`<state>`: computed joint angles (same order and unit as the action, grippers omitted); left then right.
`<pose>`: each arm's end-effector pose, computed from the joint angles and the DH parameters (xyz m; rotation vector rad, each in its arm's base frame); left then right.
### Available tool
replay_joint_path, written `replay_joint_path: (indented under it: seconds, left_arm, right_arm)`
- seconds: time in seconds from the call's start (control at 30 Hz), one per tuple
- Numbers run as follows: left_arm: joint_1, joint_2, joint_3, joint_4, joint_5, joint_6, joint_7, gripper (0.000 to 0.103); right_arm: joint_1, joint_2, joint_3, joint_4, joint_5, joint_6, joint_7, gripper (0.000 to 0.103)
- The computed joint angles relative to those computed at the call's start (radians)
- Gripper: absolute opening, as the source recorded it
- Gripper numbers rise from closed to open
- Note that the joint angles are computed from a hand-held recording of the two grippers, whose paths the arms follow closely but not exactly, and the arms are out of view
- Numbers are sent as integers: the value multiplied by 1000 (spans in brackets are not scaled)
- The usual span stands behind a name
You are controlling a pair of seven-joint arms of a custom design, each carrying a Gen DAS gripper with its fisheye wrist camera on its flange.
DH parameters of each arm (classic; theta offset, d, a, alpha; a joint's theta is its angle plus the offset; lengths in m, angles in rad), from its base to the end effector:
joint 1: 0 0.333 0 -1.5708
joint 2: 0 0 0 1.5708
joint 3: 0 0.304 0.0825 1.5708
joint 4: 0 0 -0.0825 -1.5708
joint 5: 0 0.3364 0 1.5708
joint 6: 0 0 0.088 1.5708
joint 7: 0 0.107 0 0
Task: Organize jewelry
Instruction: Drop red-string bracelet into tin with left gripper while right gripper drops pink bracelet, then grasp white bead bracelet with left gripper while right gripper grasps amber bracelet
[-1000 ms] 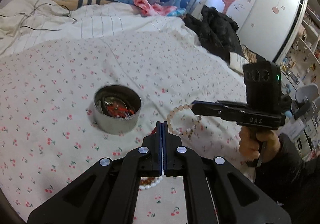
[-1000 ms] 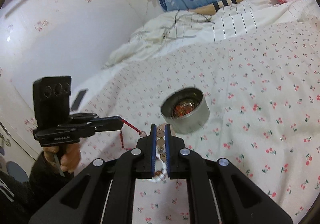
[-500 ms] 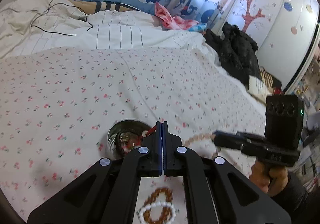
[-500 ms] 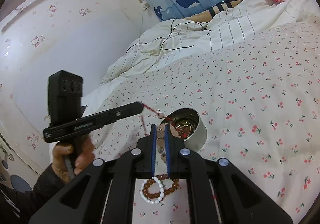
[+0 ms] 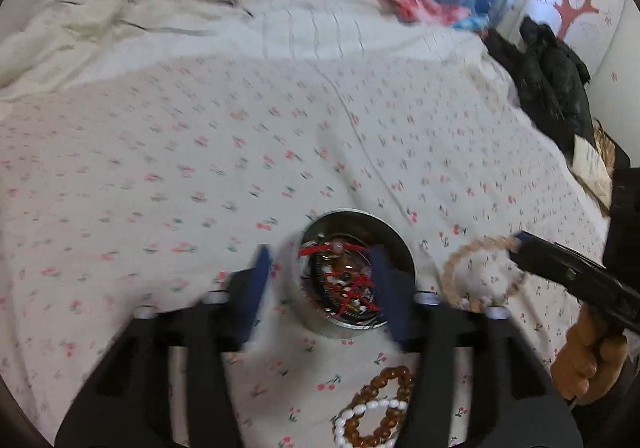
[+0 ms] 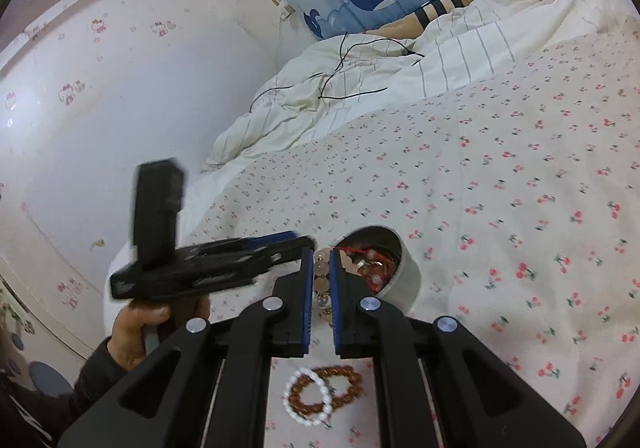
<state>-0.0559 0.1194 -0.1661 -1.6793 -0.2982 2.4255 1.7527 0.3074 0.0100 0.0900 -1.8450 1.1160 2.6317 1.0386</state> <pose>0.5845 -0.1271 0.5954 -1.7139 2.1704 -0.9226 0.5300 0.1983 0.5932 -1.5344 1.3420 0.0740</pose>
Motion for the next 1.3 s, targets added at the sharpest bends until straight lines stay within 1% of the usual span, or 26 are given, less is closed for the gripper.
replay_joint_path:
  seconds: [0.07, 0.13, 0.17, 0.2, 0.23, 0.27, 0.3, 0.33, 0.37, 0.4, 0.43, 0.47, 0.53, 0.57, 0.6, 0.67, 0.73, 0.83, 0.9, 1.0, 1.07, 1.13, 1.23, 1.3]
  left_arm:
    - [13, -53, 6, -62, -41, 26, 19, 57]
    - [14, -91, 17, -114, -29, 56, -5, 62]
    - [14, -111, 23, -154, -14, 93, -26, 65]
    - [15, -118, 28, -173, -15, 111, -38, 66]
    - [18, -118, 33, -180, -20, 116, -49, 67]
    - [21, -109, 39, -177, -18, 112, -73, 67]
    - [24, -97, 42, -168, -12, 104, -87, 67]
    - [25, -91, 42, -168, -12, 104, -89, 67]
    - [28, -85, 42, -164, -19, 96, -83, 67]
    - [29, -84, 40, -167, -19, 95, -81, 67]
    - [29, -83, 40, -168, -15, 94, -78, 68]
    - [29, -82, 38, -168, -8, 96, -82, 68]
    - [26, -83, 36, -172, 6, 103, -87, 70]
    - [25, -89, 35, -180, 12, 110, -92, 73]
    - [25, -91, 36, -185, 21, 120, -104, 74]
    - [28, -106, 39, -205, 5, 132, -108, 75]
    - [28, -127, 41, -237, 7, 139, -117, 75]
    - [21, -159, 38, -288, 68, 146, -130, 75]
    - [12, -183, 37, -319, 83, 146, -124, 75]
    - [-9, -225, 34, -374, 72, 141, -82, 76]
    - [-35, -251, 43, -404, 10, 106, 5, 76]
    - [-48, -272, 42, -430, 2, 91, 49, 76]
    - [-69, -299, 32, -475, 36, 120, 108, 76]
    - [-77, -313, 26, -499, 59, 149, 123, 76]
  right_arm:
    - [-1, 38, 2, 52, 10, -22, 4, 9]
    - [-1, 77, 13, 100, -15, -31, 28, 9]
    - [3, 106, 20, 131, -49, -30, 55, 9]
    - [0, 126, 27, 153, -60, -33, 66, 9]
    - [-8, 150, 37, 176, -40, -50, 65, 9]
    - [-7, 181, 39, 203, -82, -64, 124, 9]
    - [6, 197, 31, 214, -187, -56, 209, 9]
    - [27, 215, 17, 226, -327, -49, 305, 10]
    - [65, 229, -19, 230, -487, -40, 407, 17]
    - [69, 231, -20, 225, -578, -27, 471, 24]
    - [68, 222, -19, 204, -612, -4, 496, 31]
    - [57, 201, -8, 171, -607, 31, 495, 34]
    - [45, 168, 5, 124, -648, 76, 513, 36]
    - [33, 160, 17, 118, -646, 82, 505, 36]
    - [17, 150, 36, 111, -611, 86, 468, 36]
    - [12, 140, 43, 100, -614, 96, 466, 36]
    - [4, 120, 54, 80, -580, 98, 440, 36]
    - [14, 42, 56, -17, -564, 116, 416, 42]
    - [30, -16, 46, -89, -621, 102, 450, 43]
    - [46, -102, 39, -204, -744, 82, 527, 43]
    - [53, -136, 32, -251, -778, 77, 562, 44]
    - [59, -159, 23, -284, -793, 82, 591, 48]
    - [69, -159, 13, -288, -798, 89, 592, 48]
    - [71, -151, 13, -278, -816, 89, 598, 49]
